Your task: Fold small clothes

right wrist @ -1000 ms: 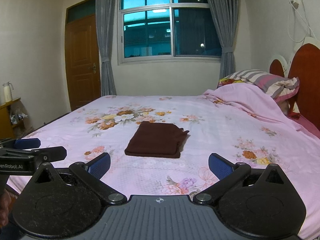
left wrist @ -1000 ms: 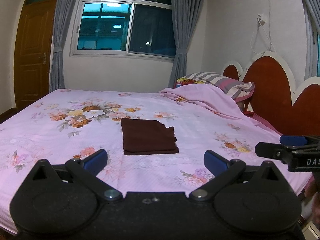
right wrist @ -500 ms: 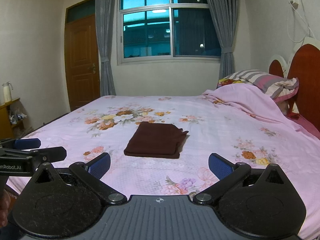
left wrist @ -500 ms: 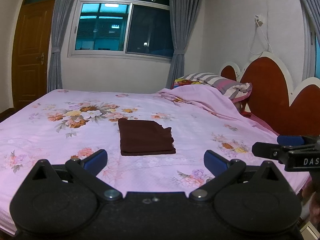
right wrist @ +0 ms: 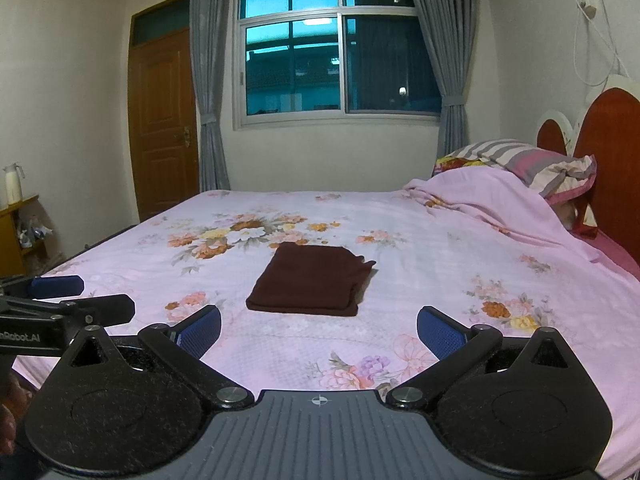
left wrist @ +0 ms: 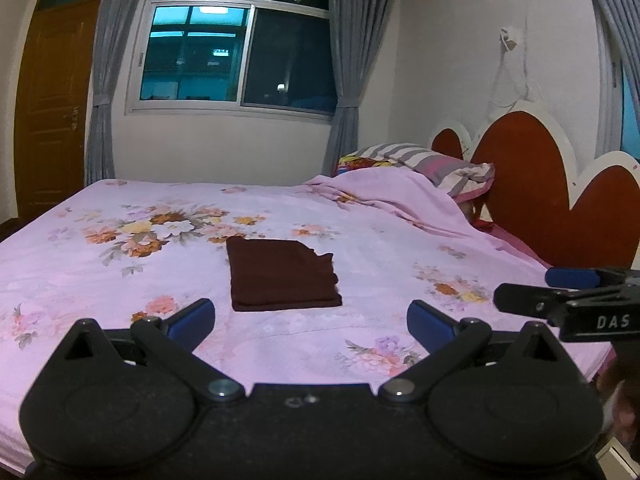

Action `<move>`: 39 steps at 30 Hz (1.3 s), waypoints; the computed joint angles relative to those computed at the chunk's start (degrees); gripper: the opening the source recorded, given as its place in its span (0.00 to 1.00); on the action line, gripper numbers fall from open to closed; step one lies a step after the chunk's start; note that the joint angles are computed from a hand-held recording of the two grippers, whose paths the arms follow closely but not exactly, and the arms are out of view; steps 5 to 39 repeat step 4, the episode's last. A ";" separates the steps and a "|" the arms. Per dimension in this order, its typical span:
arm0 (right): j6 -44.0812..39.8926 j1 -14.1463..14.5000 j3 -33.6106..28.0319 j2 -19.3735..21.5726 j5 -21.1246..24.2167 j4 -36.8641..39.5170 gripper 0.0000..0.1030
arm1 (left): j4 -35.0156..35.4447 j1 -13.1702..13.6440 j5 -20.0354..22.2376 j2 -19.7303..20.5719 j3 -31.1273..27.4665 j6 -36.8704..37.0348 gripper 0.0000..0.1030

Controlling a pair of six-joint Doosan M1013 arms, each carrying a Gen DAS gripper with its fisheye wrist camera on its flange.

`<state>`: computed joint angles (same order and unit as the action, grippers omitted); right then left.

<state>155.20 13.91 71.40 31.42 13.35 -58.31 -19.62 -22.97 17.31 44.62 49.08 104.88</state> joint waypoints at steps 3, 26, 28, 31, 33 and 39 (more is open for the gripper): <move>0.67 0.00 0.10 -0.01 0.02 -0.86 1.00 | -2.10 -0.02 -0.44 -0.14 0.31 2.10 0.99; 0.69 -0.04 0.14 0.00 0.04 -0.88 1.00 | -2.61 -0.07 -1.10 -0.23 0.59 2.51 1.00; 0.69 -0.04 0.14 0.00 0.04 -0.88 1.00 | -2.61 -0.07 -1.10 -0.23 0.59 2.51 1.00; 0.69 -0.04 0.14 0.00 0.04 -0.88 1.00 | -2.61 -0.07 -1.10 -0.23 0.59 2.51 1.00; 0.69 -0.04 0.14 0.00 0.04 -0.88 1.00 | -2.61 -0.07 -1.10 -0.23 0.59 2.51 1.00; 0.69 -0.04 0.14 0.00 0.04 -0.88 1.00 | -2.61 -0.07 -1.10 -0.23 0.59 2.51 1.00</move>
